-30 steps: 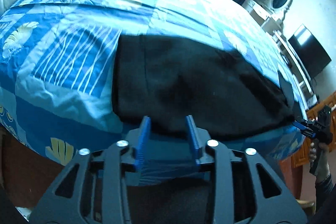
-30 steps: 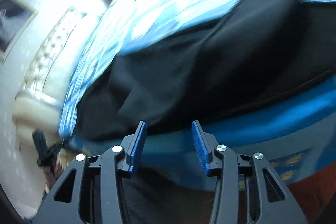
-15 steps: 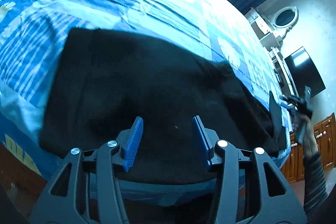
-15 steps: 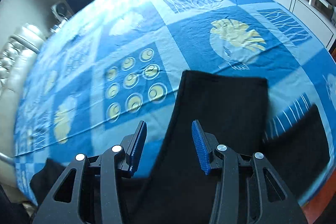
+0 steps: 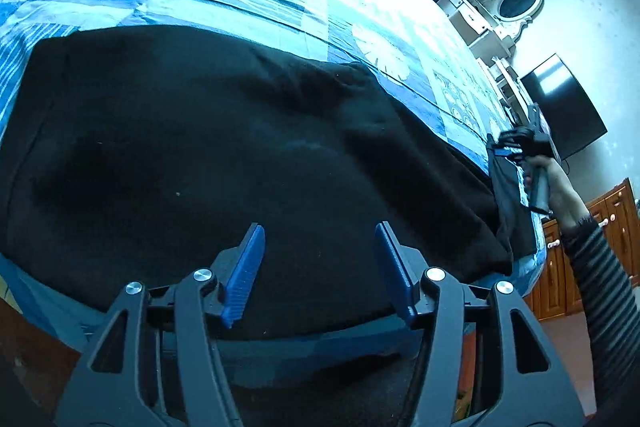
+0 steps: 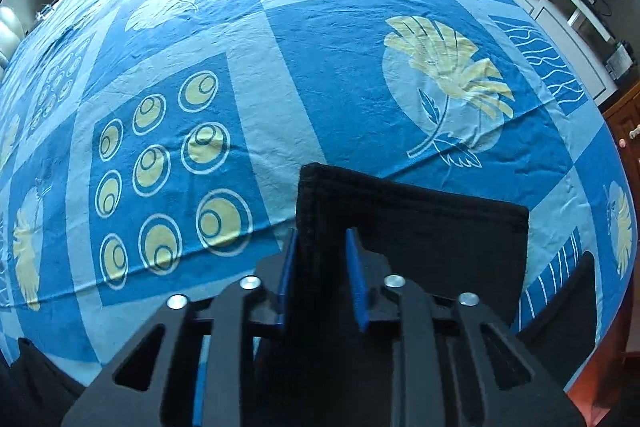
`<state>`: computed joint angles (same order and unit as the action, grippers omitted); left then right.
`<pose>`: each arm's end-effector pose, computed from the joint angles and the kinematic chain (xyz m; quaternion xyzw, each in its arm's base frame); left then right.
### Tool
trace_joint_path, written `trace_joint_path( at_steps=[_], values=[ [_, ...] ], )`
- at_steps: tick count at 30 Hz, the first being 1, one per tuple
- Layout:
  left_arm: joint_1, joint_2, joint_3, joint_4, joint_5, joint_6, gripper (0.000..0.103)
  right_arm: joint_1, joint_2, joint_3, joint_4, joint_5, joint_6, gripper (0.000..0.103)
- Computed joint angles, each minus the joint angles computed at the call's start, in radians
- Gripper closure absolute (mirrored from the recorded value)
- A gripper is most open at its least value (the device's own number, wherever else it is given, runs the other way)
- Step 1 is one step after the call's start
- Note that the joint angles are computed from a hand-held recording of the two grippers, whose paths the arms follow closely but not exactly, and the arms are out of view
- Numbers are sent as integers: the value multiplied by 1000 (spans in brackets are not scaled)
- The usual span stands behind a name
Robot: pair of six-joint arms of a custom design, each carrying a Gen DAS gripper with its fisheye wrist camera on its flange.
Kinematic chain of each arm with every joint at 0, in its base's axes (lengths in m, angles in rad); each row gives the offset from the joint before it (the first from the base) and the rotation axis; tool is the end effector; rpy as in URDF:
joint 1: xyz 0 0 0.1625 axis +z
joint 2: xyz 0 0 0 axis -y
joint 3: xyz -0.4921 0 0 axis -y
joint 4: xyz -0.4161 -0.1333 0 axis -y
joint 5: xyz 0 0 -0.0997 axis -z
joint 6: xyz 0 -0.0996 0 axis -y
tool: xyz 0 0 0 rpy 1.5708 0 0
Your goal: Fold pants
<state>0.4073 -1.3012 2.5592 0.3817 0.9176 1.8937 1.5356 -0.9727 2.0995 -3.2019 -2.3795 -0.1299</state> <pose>-0.0648 -0.2391 0.1689 -0.0289 0.9462 -0.2879 0.1450 0.0409 -0.5781 0.1814 -0.0559 -0.8939 0.1972 0.3986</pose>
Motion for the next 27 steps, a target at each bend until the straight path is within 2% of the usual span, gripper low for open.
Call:
trace_joint_path(
  at_steps=[3,9,10,14,17,20,24,27],
  values=[
    [24,-2,-9,-8,-1,19,45,-13,-67,53,-53,88,-19,93],
    [21,12,-13,-1,-1,-6,44,-88,-294,213,-152,387,-29,94],
    [20,15,-14,0,-2,-9,44,-120,-358,261,-171,463,-40,94],
    [20,17,-15,0,-5,-30,42,-220,-534,393,-224,614,-88,94],
    [12,10,-17,-6,-4,-41,40,-367,-682,492,-233,733,-135,94],
    [-19,35,-20,-15,-18,-48,39,-535,-785,547,-174,845,-180,94],
    [-2,69,-37,-40,-5,-20,38,-763,-828,598,-125,980,-233,94],
    [22,102,-48,-54,0,-9,38,-864,-820,617,-106,1051,-263,94]
  ],
)
